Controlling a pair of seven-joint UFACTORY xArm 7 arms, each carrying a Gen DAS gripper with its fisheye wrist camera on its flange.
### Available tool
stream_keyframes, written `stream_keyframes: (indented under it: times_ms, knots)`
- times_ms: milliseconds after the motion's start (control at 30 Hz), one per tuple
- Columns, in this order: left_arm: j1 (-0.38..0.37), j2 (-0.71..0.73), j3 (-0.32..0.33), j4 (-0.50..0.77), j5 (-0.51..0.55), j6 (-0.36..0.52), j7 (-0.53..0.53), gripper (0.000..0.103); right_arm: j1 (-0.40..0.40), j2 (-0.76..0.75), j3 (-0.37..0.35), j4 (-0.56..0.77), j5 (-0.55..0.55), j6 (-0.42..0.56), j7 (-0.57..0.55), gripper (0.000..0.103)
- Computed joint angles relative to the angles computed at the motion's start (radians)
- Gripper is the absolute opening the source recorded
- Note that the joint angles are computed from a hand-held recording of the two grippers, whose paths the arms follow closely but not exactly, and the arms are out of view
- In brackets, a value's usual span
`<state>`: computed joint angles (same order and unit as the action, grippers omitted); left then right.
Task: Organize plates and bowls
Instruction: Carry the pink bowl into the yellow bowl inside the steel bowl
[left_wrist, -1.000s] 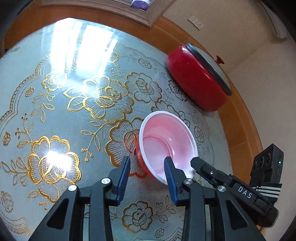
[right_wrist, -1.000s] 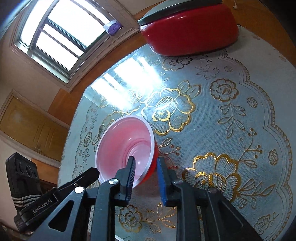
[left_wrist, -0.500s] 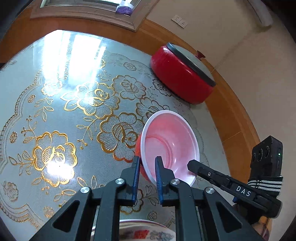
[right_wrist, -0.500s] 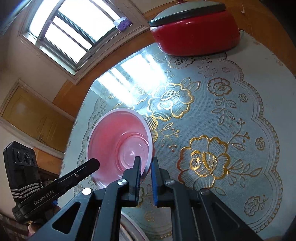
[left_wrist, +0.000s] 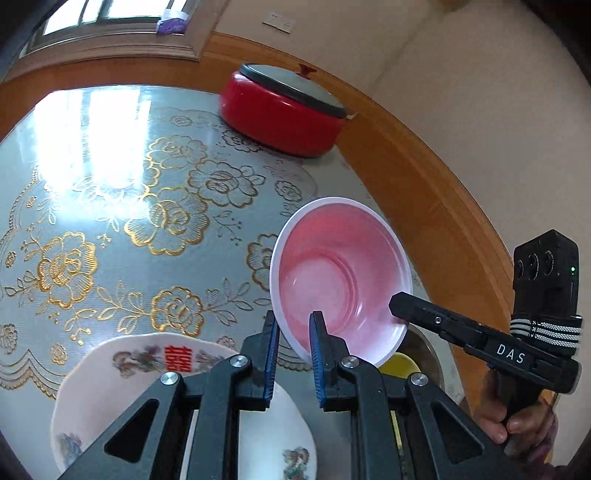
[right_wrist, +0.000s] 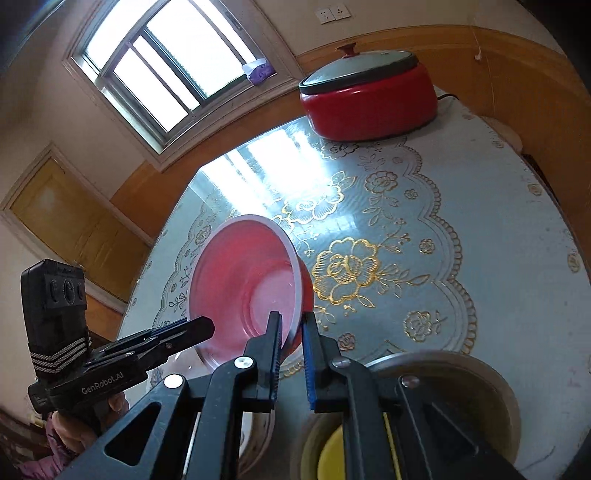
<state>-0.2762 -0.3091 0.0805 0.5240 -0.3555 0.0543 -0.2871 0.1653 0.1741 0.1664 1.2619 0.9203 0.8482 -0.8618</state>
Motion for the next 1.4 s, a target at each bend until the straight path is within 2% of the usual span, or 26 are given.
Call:
stream_keyframes:
  times_ms: [233, 300, 400, 533, 633, 833, 1067, 1167, 1267, 1400]
  knots:
    - [-0.166, 0.010, 0.046, 0.041, -0.083, 0.030, 0.123, 0.016, -0.047, -0.123, -0.065, -0.122, 0.005, 0.028, -0.053, 0.011]
    - [-0.240, 0.014, 0.086, 0.046, -0.155, 0.036, 0.201, 0.016, -0.056, -0.141, -0.084, -0.144, -0.006, 0.042, -0.048, 0.011]
    - [-0.299, 0.037, 0.107, 0.067, -0.260, 0.058, 0.292, 0.016, -0.068, -0.162, -0.104, -0.173, -0.034, 0.064, -0.043, 0.011]
    - [-0.285, 0.058, 0.066, 0.080, -0.318, 0.095, 0.350, 0.015, -0.076, -0.182, -0.121, -0.212, -0.102, 0.074, -0.035, 0.012]
    - [-0.240, 0.080, 0.009, 0.087, -0.315, 0.136, 0.334, 0.016, -0.075, -0.168, -0.122, -0.219, -0.162, 0.066, 0.003, 0.012]
    - [-0.161, 0.137, -0.089, 0.111, -0.314, 0.162, 0.315, 0.016, -0.069, -0.140, -0.111, -0.235, -0.258, 0.023, 0.062, 0.013]
    - [-0.118, 0.196, -0.140, 0.143, -0.391, 0.153, 0.377, 0.015, -0.068, -0.126, -0.102, -0.243, -0.329, -0.063, 0.107, 0.013]
    - [-0.100, 0.193, -0.161, 0.144, -0.369, 0.149, 0.348, 0.015, -0.071, -0.116, -0.102, -0.238, -0.345, -0.067, 0.119, 0.013]
    - [-0.095, 0.195, -0.164, 0.144, -0.366, 0.144, 0.348, 0.015, -0.069, -0.103, -0.095, -0.230, -0.357, -0.056, 0.116, 0.021]
    - [-0.095, 0.203, -0.165, 0.147, -0.379, 0.129, 0.354, 0.015, -0.056, -0.093, -0.083, -0.237, -0.391, -0.094, 0.128, 0.022]
